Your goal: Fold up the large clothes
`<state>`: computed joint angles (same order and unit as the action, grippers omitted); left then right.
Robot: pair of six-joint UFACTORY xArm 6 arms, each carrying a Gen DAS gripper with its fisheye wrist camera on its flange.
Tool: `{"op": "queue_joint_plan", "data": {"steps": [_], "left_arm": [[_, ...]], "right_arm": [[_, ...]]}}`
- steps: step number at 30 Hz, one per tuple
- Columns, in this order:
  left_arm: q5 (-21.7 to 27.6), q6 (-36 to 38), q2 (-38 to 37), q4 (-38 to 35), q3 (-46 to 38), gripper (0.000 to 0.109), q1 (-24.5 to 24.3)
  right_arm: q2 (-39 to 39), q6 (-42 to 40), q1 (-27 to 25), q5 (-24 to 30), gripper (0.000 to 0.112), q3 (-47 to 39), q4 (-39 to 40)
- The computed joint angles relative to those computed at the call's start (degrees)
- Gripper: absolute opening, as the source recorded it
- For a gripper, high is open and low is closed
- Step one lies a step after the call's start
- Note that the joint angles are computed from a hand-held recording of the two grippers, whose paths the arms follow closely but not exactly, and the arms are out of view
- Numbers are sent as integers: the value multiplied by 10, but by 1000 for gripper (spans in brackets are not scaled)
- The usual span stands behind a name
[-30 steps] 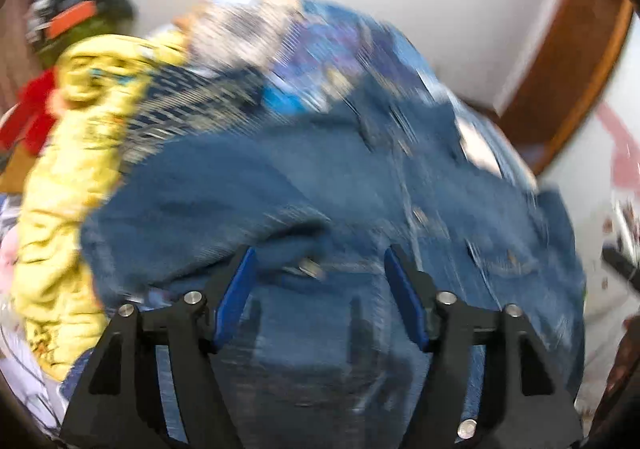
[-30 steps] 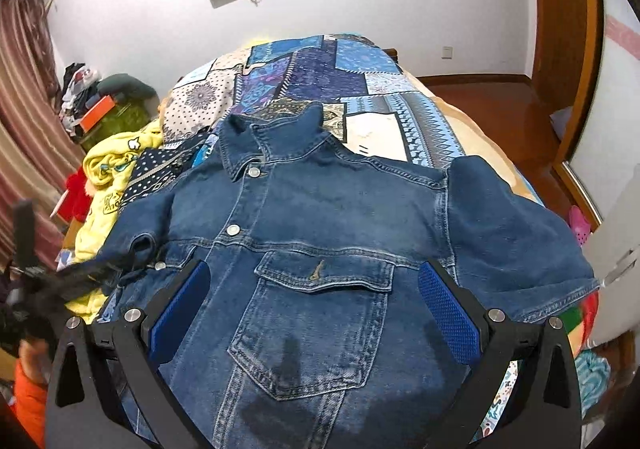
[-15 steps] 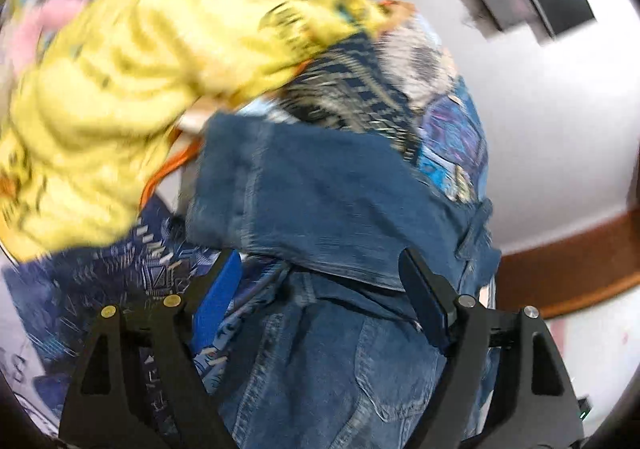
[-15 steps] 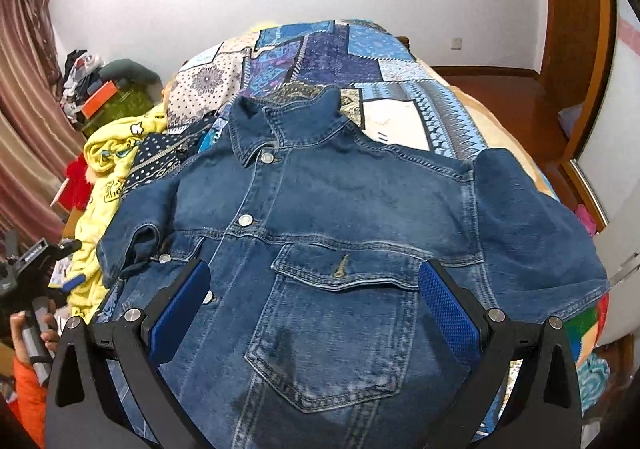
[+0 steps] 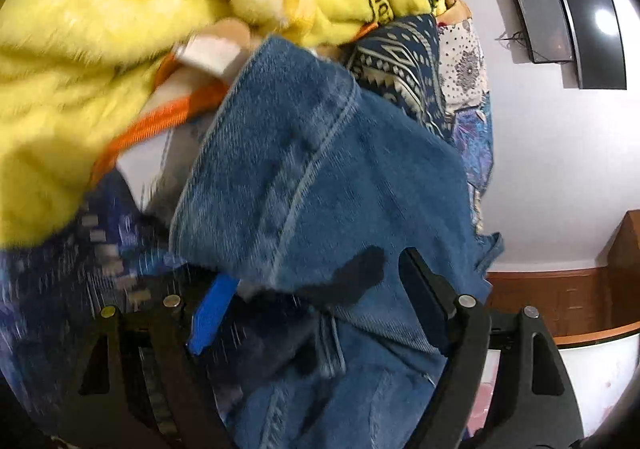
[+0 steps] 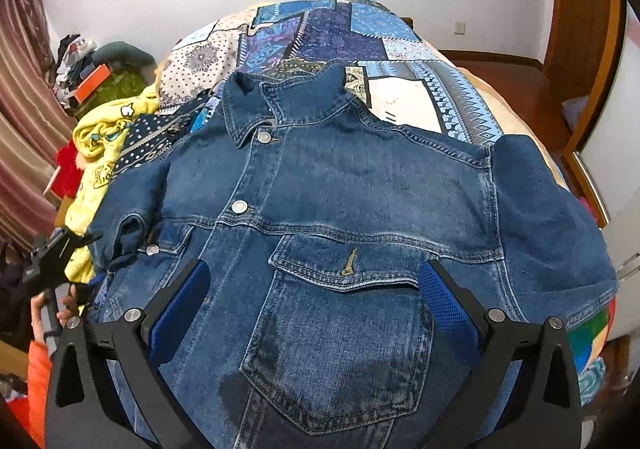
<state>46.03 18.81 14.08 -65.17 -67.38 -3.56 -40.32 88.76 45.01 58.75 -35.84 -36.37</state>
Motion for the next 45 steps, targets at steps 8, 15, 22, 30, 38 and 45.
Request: {"op": "queue_joint_plan", "data": {"steps": [8,15,22,30,38,45], "left_arm": [[-95,-76,16,122,-24,25,-35],[-242,-144,-84,304,39,17,-88],[-303,-92,-159,329,13,16,-145],[-258,29,-163,229,-80,15,-245],[-192,20,-94,272,-157,13,-362],[-100,-2,-29,305,-166,13,-427]], "right_arm": [[0,-4,2,2,103,-1,1],[-11,1,12,30,103,-6,-7],[-28,21,31,38,103,-4,-31],[-79,49,53,65,103,16,-58],[-146,65,72,124,103,49,-63],[-215,88,100,204,103,81,-55]]}}
